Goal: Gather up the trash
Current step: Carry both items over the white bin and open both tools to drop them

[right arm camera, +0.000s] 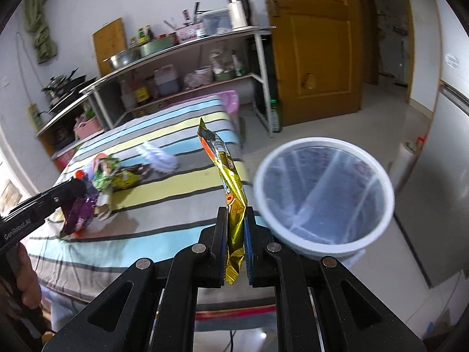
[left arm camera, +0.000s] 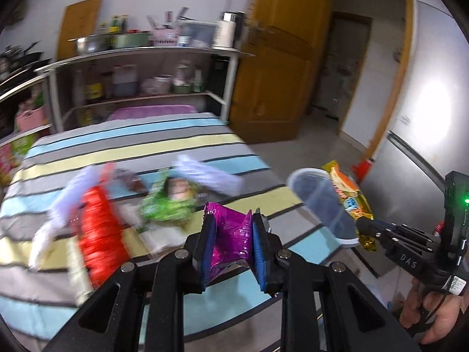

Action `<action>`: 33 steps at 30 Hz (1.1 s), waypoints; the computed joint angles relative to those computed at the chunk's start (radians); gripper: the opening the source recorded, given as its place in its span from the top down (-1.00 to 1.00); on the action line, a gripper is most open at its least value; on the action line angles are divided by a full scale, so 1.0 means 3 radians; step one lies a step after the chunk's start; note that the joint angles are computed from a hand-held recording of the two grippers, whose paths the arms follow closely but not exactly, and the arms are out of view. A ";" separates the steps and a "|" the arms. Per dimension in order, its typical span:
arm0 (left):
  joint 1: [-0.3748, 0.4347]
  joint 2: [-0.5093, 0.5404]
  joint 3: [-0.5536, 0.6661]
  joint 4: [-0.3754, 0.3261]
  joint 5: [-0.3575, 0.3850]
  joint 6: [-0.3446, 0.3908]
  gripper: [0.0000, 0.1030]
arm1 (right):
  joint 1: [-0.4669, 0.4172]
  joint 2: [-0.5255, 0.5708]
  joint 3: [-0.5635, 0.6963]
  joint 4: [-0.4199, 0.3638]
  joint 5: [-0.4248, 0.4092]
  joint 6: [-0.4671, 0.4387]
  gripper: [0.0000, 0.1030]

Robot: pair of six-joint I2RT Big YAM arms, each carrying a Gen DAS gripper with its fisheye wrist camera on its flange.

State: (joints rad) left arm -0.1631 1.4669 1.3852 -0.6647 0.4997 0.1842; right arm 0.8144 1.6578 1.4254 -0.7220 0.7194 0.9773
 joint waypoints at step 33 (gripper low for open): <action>-0.0986 0.1133 0.1218 -0.0589 0.0082 0.0048 0.11 | -0.0643 -0.0400 -0.0897 0.0204 -0.0294 0.0424 0.20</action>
